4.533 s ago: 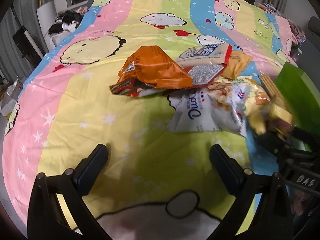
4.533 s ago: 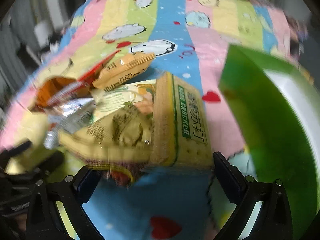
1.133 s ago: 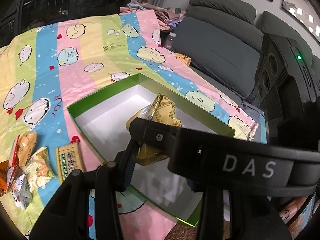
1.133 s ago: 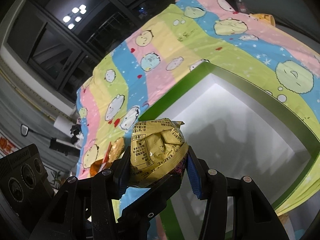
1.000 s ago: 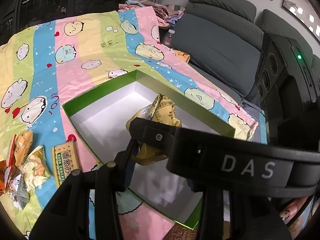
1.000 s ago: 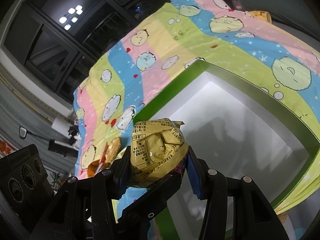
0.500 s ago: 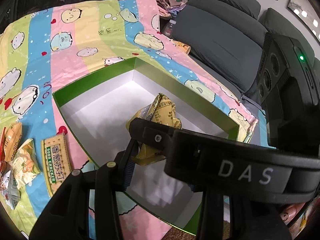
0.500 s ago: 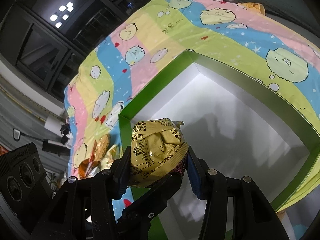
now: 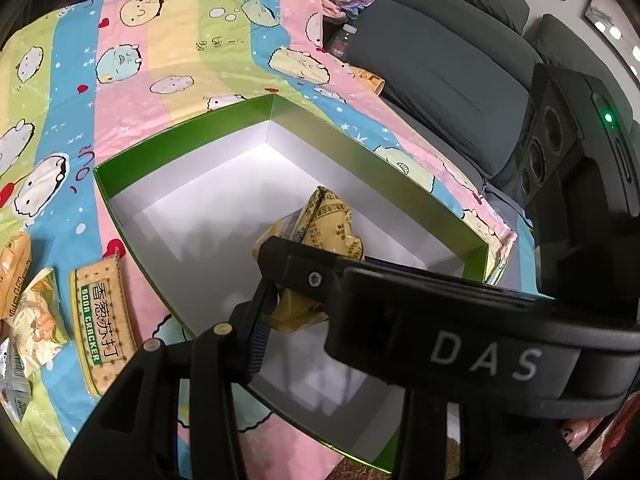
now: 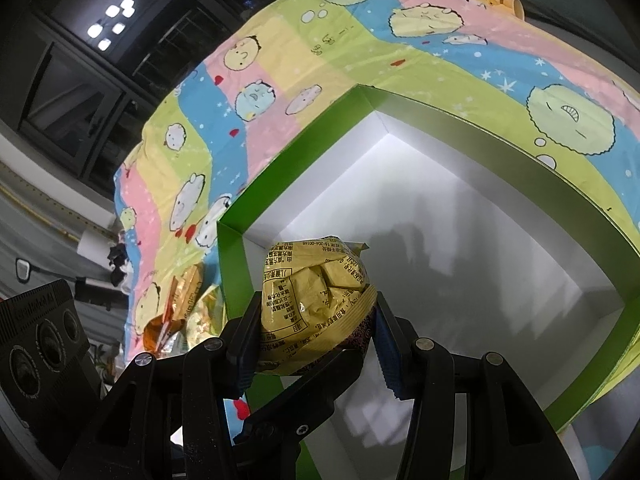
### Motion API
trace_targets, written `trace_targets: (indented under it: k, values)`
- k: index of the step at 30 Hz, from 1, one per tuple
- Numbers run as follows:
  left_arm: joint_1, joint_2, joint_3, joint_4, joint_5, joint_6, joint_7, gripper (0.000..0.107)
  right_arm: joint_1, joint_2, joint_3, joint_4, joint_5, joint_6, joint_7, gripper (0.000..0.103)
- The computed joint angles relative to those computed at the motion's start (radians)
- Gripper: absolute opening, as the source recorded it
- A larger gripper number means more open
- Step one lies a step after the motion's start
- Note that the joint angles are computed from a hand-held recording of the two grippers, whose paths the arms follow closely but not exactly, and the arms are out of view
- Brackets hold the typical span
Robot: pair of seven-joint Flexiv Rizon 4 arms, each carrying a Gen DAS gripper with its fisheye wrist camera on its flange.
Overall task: Organize snacks
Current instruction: 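Lower the gold bag into the box and open the right gripper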
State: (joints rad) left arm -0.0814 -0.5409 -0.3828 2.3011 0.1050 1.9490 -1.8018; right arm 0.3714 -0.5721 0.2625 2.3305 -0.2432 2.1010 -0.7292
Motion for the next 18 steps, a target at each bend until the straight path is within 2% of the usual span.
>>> trace_targets:
  k: [15, 18]
  values:
    - [0.054, -0.028, -0.056, -0.018, 0.006, -0.046, 0.02, 0.042, -0.013, -0.01, 0.004, -0.012, -0.009, -0.032, 0.019, 0.053]
    - [0.039, -0.026, -0.045, -0.024, -0.01, -0.058, 0.027, 0.042, -0.022, -0.016, 0.01, -0.014, -0.014, -0.035, 0.026, 0.053]
